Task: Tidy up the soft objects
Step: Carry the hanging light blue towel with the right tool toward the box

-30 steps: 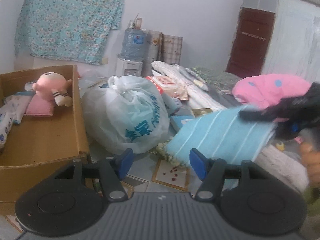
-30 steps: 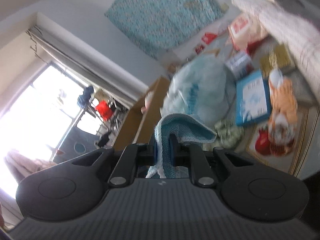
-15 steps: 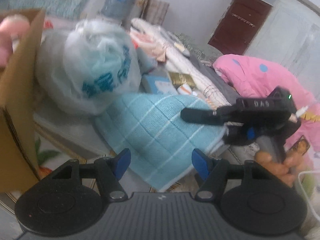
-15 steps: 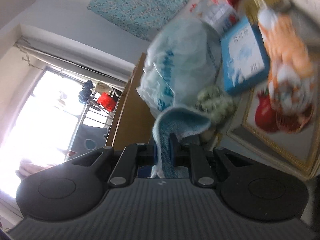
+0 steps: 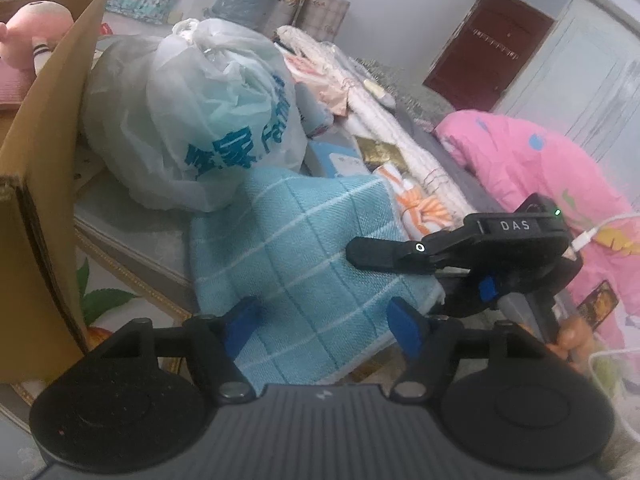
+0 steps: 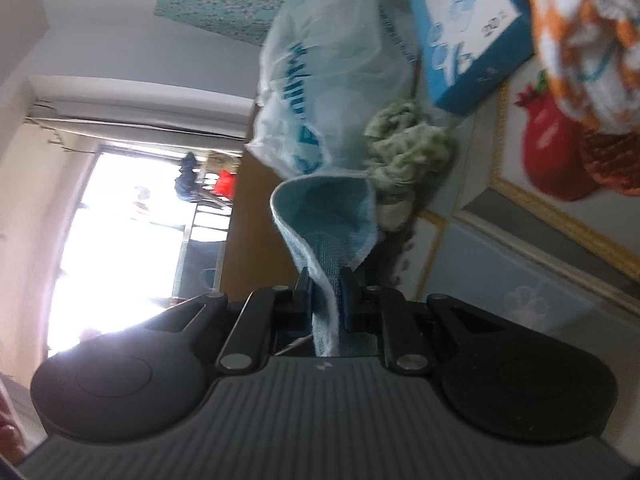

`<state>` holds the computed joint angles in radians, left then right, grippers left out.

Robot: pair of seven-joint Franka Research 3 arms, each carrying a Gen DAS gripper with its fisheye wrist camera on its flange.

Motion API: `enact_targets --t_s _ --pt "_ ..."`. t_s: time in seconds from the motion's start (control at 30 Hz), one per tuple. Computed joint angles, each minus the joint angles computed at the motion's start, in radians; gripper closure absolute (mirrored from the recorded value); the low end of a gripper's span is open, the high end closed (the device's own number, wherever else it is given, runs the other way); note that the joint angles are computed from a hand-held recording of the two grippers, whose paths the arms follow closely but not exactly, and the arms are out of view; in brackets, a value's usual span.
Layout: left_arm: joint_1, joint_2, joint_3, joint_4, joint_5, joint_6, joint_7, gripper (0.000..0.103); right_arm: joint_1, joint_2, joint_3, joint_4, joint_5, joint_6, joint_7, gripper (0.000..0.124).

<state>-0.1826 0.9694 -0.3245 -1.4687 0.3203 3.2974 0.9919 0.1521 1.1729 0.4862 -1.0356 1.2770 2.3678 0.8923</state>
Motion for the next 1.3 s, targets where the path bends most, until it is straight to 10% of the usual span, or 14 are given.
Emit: enact_targets --t_s 0.37,0.7,1.03,1.3 --pt "0.188 0.051 -0.214 -0.047 0.175 0.098 -0.017 0.015 -0.063 -0.033 0.054 -0.05 0.165 -0.025 -0.173 0.112" --pt "0.42 0.263 -0.565 -0.031 0.298 0.052 0.111 0.013 -0.075 0.095 0.085 0.056 0.209 -0.256 -0.145 0.11" --pt "0.347 0.19 -0.432 -0.06 0.283 0.262 -0.004 0.017 -0.087 0.101 0.065 0.034 0.197 -0.308 -0.108 0.11" --pt "0.4 0.295 -0.514 0.026 0.436 0.203 -0.153 0.031 -0.08 0.063 0.029 -0.017 0.161 -0.292 -0.131 0.11"
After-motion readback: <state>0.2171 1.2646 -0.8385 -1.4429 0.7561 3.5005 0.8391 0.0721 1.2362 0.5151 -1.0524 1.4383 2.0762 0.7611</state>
